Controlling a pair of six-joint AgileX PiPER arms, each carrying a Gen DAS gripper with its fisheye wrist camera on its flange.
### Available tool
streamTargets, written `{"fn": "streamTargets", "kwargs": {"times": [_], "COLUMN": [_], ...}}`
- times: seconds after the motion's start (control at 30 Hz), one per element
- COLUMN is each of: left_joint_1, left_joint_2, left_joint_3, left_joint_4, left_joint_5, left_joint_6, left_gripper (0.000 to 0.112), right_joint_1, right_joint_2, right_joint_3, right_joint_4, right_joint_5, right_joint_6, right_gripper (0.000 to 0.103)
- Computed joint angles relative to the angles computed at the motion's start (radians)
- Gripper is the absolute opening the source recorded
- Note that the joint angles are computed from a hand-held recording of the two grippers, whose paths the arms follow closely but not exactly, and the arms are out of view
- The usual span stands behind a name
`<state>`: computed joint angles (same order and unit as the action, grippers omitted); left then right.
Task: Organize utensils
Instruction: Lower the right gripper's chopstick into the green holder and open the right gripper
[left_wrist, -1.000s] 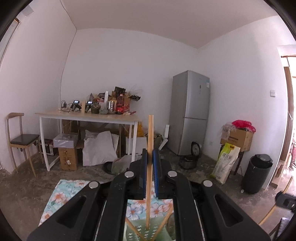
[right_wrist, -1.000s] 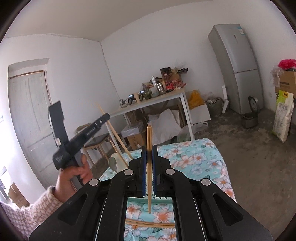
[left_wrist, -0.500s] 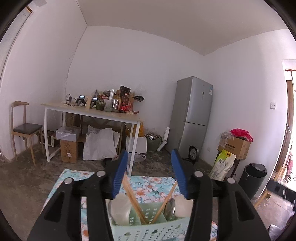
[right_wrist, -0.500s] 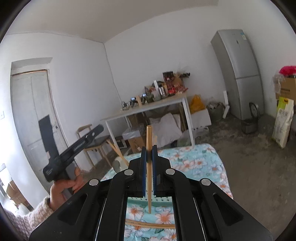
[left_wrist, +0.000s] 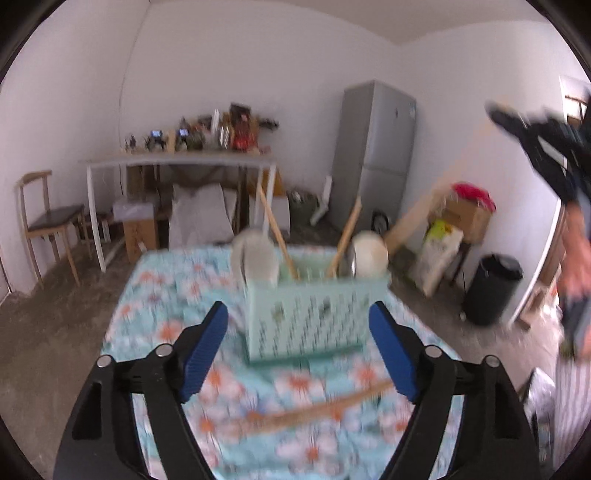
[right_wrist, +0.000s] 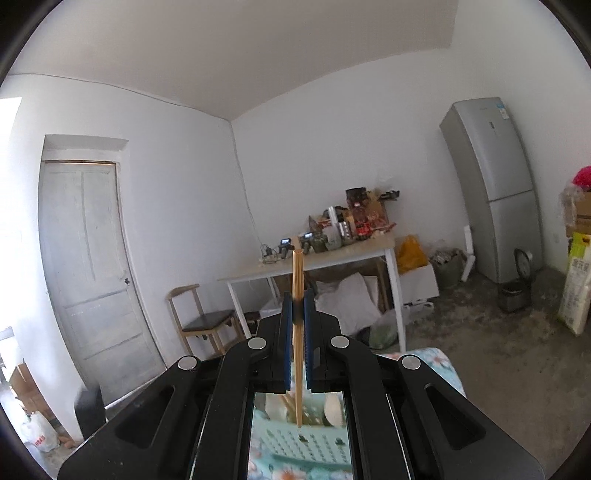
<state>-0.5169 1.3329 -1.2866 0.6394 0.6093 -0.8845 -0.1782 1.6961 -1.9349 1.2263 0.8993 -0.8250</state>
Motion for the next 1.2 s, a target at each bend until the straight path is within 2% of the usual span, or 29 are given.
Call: {"fn": "streamTargets", "kwargs": {"times": [0.1, 0.23, 0.4, 0.6, 0.7, 0.73, 0.8, 0.83, 0.87, 1.07, 1.2], "left_joint_1": [-0.015, -0.029, -0.041, -0.026, -0.019, -0.017, -0.016, -0.014, -0.014, 0.008, 0.040], "left_joint_2": [-0.008, 0.013, -0.001, -0.021, -0.036, -0.039, -0.043, -0.046, -0.050, -0.061, -0.076], "left_joint_3": [0.056, 0.080, 0.125, 0.161, 0.182, 0.185, 0.191, 0.194, 0.201, 0.216, 0.229], "left_joint_4": [-0.008, 0.015, 0.081, 0.097, 0.102, 0.101, 0.102, 0.101, 0.105, 0.082, 0.038], "left_joint_5": [-0.003, 0.016, 0.017, 0.020, 0.011, 0.010, 0.013, 0.012, 0.009, -0.007, -0.030], "left_joint_6": [-0.040, -0.087, -0.176, -0.191, -0.204, -0.206, -0.211, -0.211, -0.215, -0.218, -0.185], "left_gripper": [0.085, 0.090, 0.096, 0.097, 0.097, 0.097, 0.097, 0.097, 0.097, 0.097, 0.097], "right_joint_1": [0.054, 0.102, 0.187, 0.258, 0.286, 0.298, 0.307, 0.303, 0.300, 0.228, 0.131], "right_joint_2": [0.076, 0.169, 0.253, 0.268, 0.296, 0.281, 0.241, 0.214, 0.204, 0.068, -0.030], "right_joint_3": [-0.101, -0.201, -0.296, -0.264, -0.294, -0.266, -0.201, -0.164, -0.152, -0.019, 0.087], "right_joint_4": [-0.071, -0.137, -0.313, -0.435, -0.522, -0.555, -0.567, -0.551, -0.540, -0.411, -0.263], "right_joint_5": [-0.024, -0.015, -0.043, -0.101, -0.040, -0.051, -0.086, -0.111, -0.124, -0.191, -0.168], "right_joint_6": [0.064, 0.133, 0.222, 0.239, 0.263, 0.256, 0.228, 0.206, 0.194, 0.089, 0.009], "right_gripper": [0.004, 0.004, 0.004, 0.004, 0.006, 0.007, 0.026, 0.042, 0.048, 0.056, 0.058]}}
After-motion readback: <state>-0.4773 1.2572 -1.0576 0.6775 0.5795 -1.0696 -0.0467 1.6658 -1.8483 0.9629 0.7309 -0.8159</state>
